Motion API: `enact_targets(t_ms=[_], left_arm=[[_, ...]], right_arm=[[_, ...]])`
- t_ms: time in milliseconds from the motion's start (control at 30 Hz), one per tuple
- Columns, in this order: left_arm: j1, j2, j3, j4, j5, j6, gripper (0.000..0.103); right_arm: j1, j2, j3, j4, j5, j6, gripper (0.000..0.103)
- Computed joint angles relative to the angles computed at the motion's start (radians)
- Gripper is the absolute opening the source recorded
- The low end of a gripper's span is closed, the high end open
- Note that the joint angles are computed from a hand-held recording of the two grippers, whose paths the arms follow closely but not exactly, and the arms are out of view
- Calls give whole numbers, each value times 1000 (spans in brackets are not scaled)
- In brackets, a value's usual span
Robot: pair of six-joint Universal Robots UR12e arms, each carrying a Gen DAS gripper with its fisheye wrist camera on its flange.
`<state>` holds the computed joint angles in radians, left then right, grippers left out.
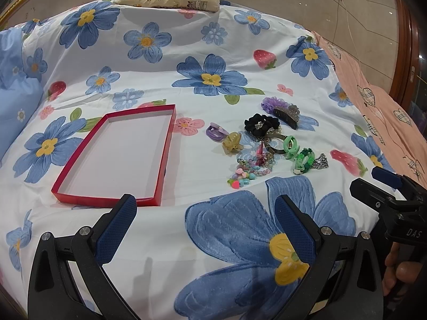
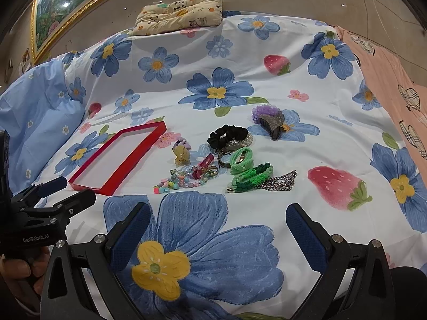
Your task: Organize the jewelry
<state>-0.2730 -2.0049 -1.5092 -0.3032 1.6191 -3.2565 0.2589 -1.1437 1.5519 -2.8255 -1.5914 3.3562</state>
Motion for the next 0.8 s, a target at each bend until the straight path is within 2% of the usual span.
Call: enact_targets(t_ms=[567,800], left_arm=[[-1,-1,-4,5,-3,-3,103],[1,-2,4,-9,-44,-2,103]], right_arm=[[-6,3,-6,8,15,10,102],[-11,9,-12,8,16,14,102]])
